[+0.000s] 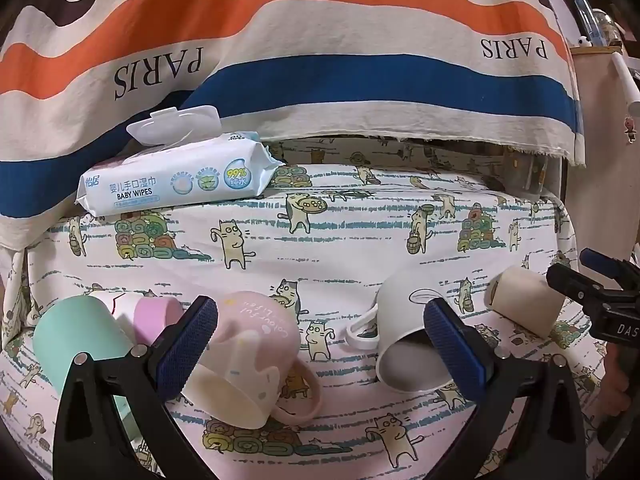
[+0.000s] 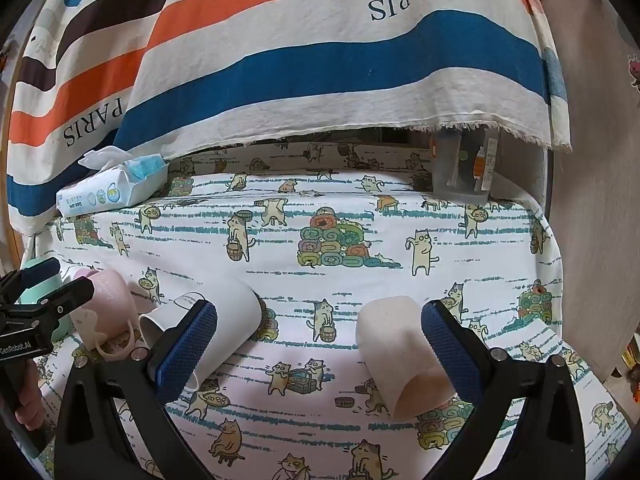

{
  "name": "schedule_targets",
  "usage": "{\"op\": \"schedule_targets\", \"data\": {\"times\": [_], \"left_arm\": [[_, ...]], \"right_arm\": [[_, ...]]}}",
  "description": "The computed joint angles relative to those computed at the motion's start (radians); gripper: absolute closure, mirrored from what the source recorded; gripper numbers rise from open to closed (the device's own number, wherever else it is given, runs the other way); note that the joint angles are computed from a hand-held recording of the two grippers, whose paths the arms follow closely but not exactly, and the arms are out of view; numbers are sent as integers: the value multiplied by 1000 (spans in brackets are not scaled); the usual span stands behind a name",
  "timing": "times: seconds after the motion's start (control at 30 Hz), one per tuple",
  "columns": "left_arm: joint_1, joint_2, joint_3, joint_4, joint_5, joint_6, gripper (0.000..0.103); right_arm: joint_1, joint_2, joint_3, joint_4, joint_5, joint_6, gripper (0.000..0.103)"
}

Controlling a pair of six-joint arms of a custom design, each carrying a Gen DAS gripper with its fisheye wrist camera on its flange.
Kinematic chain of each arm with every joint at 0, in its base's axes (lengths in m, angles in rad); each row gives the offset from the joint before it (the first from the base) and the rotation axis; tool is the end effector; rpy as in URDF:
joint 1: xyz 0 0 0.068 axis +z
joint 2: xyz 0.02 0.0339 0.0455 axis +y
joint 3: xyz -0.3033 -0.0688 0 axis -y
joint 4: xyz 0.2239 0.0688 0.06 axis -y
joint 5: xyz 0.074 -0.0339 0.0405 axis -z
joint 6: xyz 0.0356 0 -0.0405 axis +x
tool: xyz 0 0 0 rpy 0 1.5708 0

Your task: Flip cup upside down

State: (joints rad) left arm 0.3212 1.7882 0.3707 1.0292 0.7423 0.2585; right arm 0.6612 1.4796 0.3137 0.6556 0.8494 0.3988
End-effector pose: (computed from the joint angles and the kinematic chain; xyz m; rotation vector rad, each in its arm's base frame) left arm 0.2654 0.0629 0.1596 0.4150 1.8196 -0.3269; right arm 0.1907 0.1145 0.1858 0.2428 1.8874 -0.1726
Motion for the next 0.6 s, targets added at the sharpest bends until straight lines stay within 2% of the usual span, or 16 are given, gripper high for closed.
{"op": "schedule_targets", "data": {"times": [0.33,0.6], "left_arm": [[15,-13,2,-25,12,12,0],[0,2,1,1,1,0,0]], "right_arm": [[-1,0,1,-2,-2,0,0],[0,4,0,1,-1,1,0]]}}
